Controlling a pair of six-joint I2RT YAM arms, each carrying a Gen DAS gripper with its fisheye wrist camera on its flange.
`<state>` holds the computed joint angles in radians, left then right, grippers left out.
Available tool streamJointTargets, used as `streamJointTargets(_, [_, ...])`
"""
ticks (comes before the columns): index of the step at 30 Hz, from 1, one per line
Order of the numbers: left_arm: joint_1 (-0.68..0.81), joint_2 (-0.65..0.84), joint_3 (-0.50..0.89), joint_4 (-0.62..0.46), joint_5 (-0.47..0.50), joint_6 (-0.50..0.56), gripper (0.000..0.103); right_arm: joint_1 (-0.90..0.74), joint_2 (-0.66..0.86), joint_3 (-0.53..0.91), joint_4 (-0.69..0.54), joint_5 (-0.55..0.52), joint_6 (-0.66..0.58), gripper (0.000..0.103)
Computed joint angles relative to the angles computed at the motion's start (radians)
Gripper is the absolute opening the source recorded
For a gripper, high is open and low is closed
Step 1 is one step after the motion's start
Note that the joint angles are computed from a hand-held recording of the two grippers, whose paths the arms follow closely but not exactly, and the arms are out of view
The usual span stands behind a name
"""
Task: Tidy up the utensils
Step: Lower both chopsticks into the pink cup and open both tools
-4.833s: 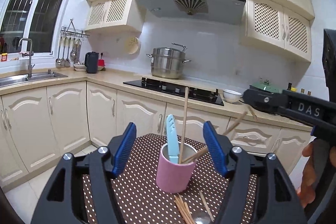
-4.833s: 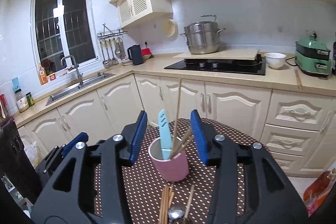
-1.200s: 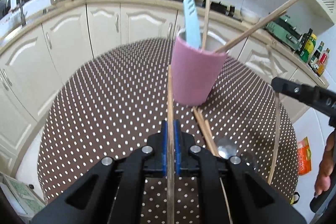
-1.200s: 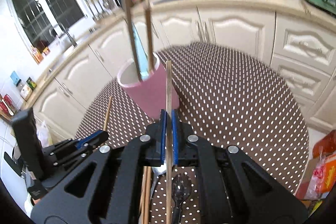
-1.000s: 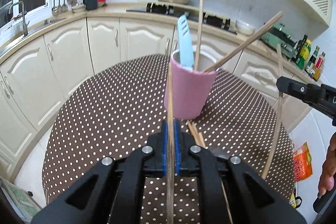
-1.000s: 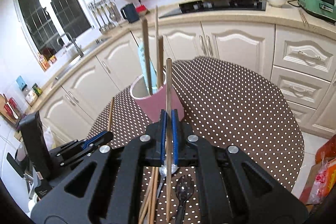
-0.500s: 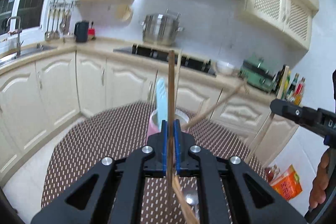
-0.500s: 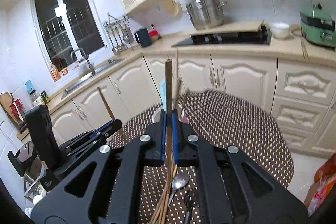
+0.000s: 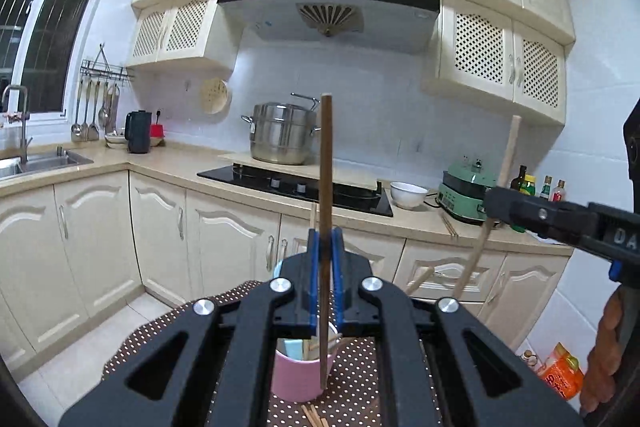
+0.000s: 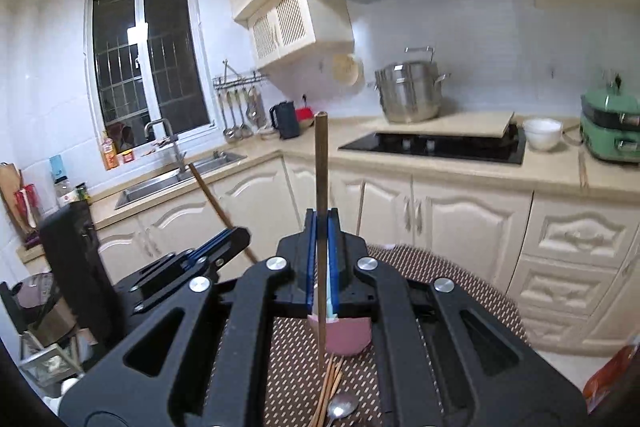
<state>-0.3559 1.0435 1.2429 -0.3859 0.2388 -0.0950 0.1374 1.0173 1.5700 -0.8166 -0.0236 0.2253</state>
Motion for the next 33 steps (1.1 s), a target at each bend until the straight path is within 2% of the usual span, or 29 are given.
streamJointTargets(5, [0.027, 0.007, 0.033, 0.010, 0.023, -0.001, 0.006, 0.021, 0.039, 0.002, 0.083, 0.039, 0.007, 0.006])
streamJointTargets(10, [0.034, 0.027, 0.060, 0.042, 0.016, -0.001, 0.006, 0.093, 0.061, -0.039, 0.189, 0.153, -0.019, 0.006])
streamJointTargets(16, [0.042, 0.088, 0.053, 0.130, 0.022, -0.022, 0.006, 0.107, 0.083, -0.091, 0.291, 0.170, -0.012, 0.006])
streamJointTargets(22, [0.018, 0.138, 0.009, 0.187, -0.041, 0.008, 0.006, 0.080, 0.087, -0.135, 0.340, 0.149, -0.003, 0.006])
streamJointTargets(28, [0.025, 0.189, 0.020, 0.141, -0.015, 0.019, 0.006, 0.074, 0.097, -0.160, 0.376, 0.144, -0.002, 0.006])
streamJointTargets(33, [0.023, 0.195, 0.012, 0.119, -0.030, 0.023, 0.009, 0.088, 0.091, -0.195, 0.430, 0.166, 0.008, 0.006])
